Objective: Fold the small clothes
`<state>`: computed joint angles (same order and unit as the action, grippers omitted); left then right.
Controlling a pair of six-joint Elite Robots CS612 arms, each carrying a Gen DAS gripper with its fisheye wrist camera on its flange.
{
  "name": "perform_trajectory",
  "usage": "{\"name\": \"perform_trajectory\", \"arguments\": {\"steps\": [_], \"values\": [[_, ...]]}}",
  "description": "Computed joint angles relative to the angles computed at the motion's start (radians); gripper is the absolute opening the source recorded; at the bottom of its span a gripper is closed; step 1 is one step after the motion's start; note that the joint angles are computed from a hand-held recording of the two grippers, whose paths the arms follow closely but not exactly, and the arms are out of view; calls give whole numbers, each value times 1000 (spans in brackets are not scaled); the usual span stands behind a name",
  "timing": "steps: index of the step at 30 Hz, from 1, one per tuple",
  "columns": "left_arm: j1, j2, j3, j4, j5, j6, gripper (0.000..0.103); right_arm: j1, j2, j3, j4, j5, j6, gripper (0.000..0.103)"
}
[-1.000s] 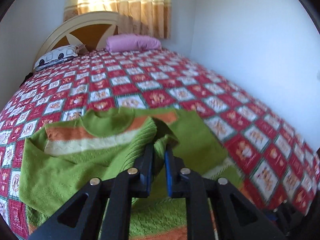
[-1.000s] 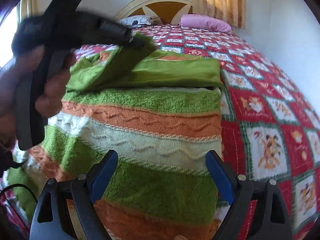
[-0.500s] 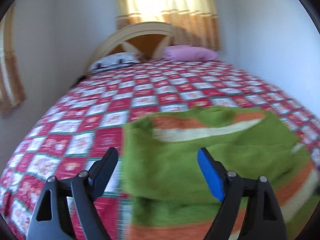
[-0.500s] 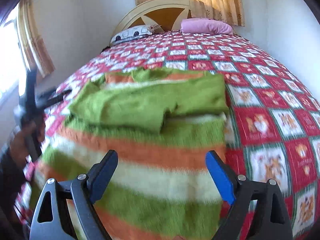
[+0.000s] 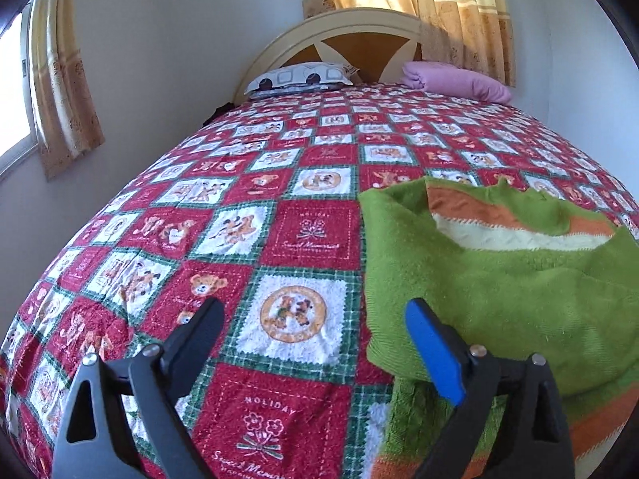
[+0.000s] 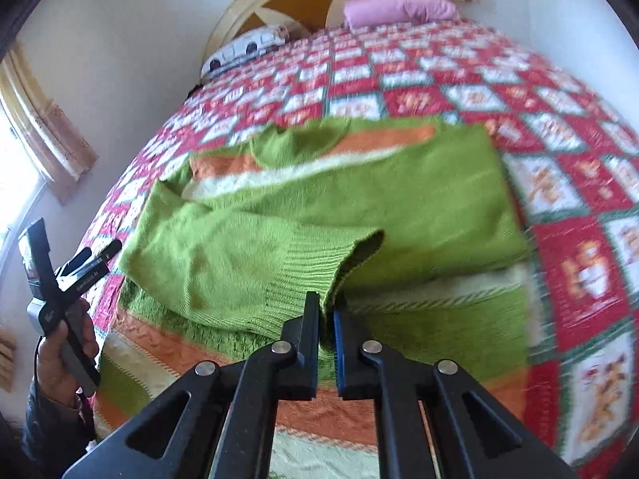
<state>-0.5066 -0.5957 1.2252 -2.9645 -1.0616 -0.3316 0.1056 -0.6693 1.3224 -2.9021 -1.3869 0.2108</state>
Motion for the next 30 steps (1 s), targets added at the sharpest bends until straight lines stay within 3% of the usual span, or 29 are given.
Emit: {"name": "perform_trajectory", "arguments": {"steps": [5,9,11,13,14,17,21,22,23,25,27,30], "values": [[4,11,-27,77,-8,-4,100,3,-12,14,-33,-115,-12,4],[4,12,-33,100,-13,-12,100,0,13,-20,83,-106,-58,4],[2,10,-32,99,-10,-11,100,6,9,-4,50,-147,-73,12],[2,6,-29,85,-12,-9,100,8,-4,15,13,-188,-51,43],[1,3,-29,75,-7,-6,100,8,-12,29,-33,-210,-40,46],[-1,6,-42,48,-8,8,100,15,-19,27,-98,-229,-86,46],[-5,29,-93,94,-5,19,100,6,12,-38,-35,-51,-128,46],[-6,36,-105,113,-10,18,100,4,24,-57,1,-22,-123,39],[-6,41,-113,130,-21,17,100,6,36,-75,42,-24,-125,33],[-8,50,-125,184,-25,9,100,14,57,-94,100,-118,-162,22],[-5,56,-136,245,-41,-7,102,10,61,-72,48,-114,-188,22],[8,56,-136,255,-103,-37,103,13,42,-41,21,-152,-201,22]]}}
